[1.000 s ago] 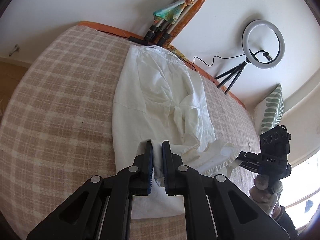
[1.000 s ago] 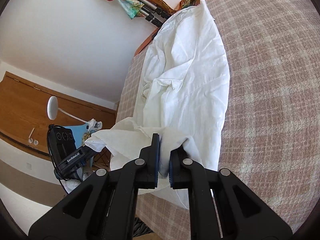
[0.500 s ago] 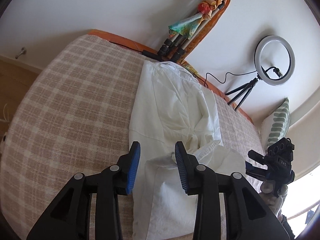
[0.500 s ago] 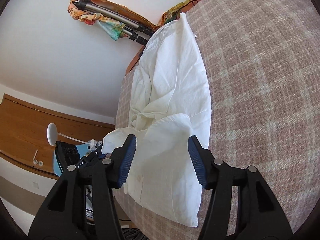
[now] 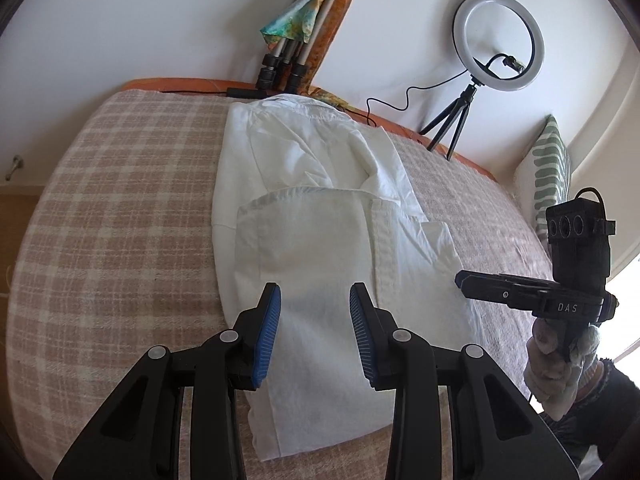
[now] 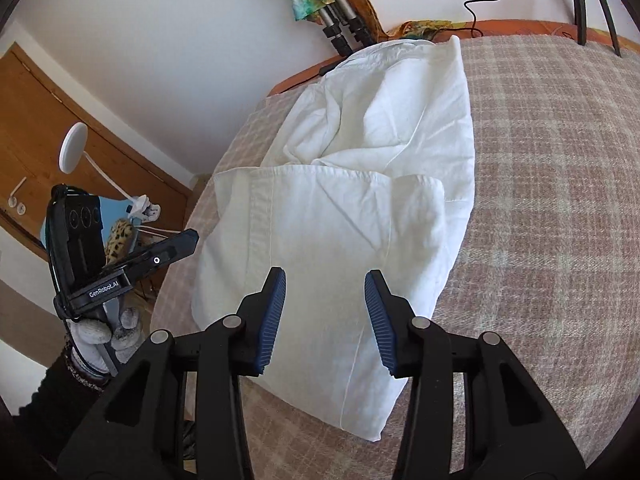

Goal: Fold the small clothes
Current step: 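Open both tools and move them to the folded edge near the collar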

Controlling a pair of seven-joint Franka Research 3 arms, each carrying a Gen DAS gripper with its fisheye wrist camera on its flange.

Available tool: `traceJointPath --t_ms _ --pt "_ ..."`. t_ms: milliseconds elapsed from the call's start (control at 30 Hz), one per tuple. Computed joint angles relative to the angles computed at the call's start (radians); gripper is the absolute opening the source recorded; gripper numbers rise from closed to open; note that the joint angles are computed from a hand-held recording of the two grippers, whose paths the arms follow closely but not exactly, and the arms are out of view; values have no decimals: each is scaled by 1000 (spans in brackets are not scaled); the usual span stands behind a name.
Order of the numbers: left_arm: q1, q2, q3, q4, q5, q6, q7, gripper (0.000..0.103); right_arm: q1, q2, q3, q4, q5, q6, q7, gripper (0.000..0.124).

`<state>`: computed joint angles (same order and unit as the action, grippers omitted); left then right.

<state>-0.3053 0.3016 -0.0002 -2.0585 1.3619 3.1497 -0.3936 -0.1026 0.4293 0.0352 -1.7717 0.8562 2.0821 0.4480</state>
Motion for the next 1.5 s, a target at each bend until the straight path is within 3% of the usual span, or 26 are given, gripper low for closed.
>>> traceJointPath --t_ms 67,167,233,300,467,600,733,833,933,1100,1300,1400,1500 --pt "-3 38 3 36 -2 -23 9 34 23 -4 -3 -25 -28 53 -3 45" --pt "32 82 -63 60 -216 -165 268 34 39 9 -6 -28 -57 105 22 39" --pt "9 95 -48 77 -265 -238 309 34 39 15 -5 -22 -64 122 40 29" --pt "0 92 -29 75 -280 -244 313 34 30 23 -4 -5 -67 109 64 28" --pt "-21 26 24 34 -180 -202 176 34 17 -3 -1 -7 -51 149 77 31" --pt "-2 -36 42 13 -8 -132 -40 34 -2 -5 -2 34 -24 134 119 33" --pt "34 -118 6 -22 72 -119 -116 34 -25 -42 -6 50 6 90 155 33" --pt "61 -206 -49 -80 11 -160 -28 34 -30 -108 -14 19 21 67 138 33" --pt "85 -290 -105 -130 -86 -216 102 45 -29 -177 -32 -13 26 47 104 42" --pt "131 -368 -174 -135 -155 -283 232 45 -10 -219 -53 4 27 23 38 42" --pt "159 -310 -191 -23 -320 -331 459 45 0 -64 -45 262 -24 -54 168 42" --pt "171 -235 -174 45 -496 -287 656 46 2 58 -24 450 -73 -88 265 42" --pt "164 -145 -146 124 -537 -288 708 47 12 208 -1 645 -141 -89 352 42"
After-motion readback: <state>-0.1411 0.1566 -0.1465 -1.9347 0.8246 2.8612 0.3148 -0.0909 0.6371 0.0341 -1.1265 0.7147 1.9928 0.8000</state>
